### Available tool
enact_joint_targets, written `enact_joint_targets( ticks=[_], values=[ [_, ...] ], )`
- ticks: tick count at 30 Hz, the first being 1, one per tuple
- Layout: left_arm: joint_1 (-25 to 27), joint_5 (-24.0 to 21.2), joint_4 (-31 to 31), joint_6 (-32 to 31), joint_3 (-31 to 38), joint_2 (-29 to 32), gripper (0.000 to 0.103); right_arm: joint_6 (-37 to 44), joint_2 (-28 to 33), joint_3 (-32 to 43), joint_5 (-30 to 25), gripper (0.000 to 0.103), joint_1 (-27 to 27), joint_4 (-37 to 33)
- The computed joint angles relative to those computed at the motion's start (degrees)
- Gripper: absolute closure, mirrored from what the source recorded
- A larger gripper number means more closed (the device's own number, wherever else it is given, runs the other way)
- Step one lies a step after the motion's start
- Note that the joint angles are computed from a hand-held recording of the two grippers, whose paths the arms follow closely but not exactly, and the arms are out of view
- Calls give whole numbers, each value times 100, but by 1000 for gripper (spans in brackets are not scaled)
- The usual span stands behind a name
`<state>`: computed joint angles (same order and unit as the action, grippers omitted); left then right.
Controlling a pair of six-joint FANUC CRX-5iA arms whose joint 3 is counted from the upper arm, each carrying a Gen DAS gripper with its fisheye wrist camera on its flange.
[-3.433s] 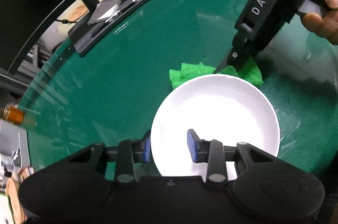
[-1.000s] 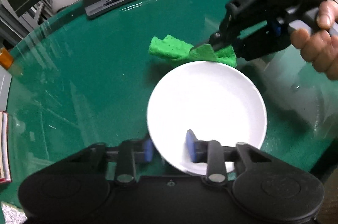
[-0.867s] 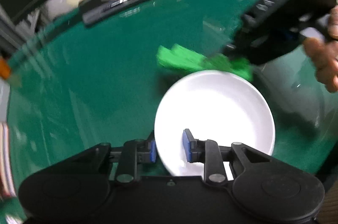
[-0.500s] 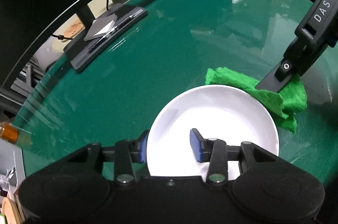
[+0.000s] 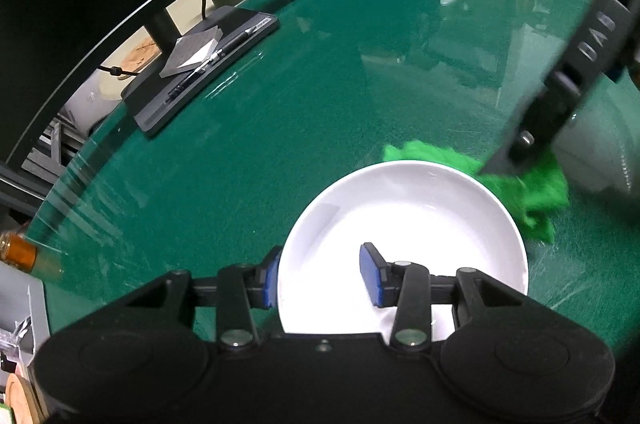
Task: Clean bowl
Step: 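Sweep the green cloth along the bowl rim away from the left gripper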
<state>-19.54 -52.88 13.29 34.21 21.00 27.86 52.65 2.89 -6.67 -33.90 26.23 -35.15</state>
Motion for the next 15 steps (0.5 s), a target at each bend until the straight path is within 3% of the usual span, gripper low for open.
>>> enact_joint_targets(
  ticks=[6, 9, 13, 15],
  values=[
    [-19, -71, -64, 69, 80, 29, 63, -247, 249, 210, -86, 94, 106, 645],
    [-17, -100, -55, 49, 108, 45, 63, -76, 163, 160, -74, 94, 61, 478],
    [-29, -153, -76, 48, 177, 80, 63, 797, -6, 133, -323, 94, -160, -339],
    [-47, -140, -113, 43, 184, 78, 63, 727, 21, 150, -261, 94, -142, -220]
  ],
)
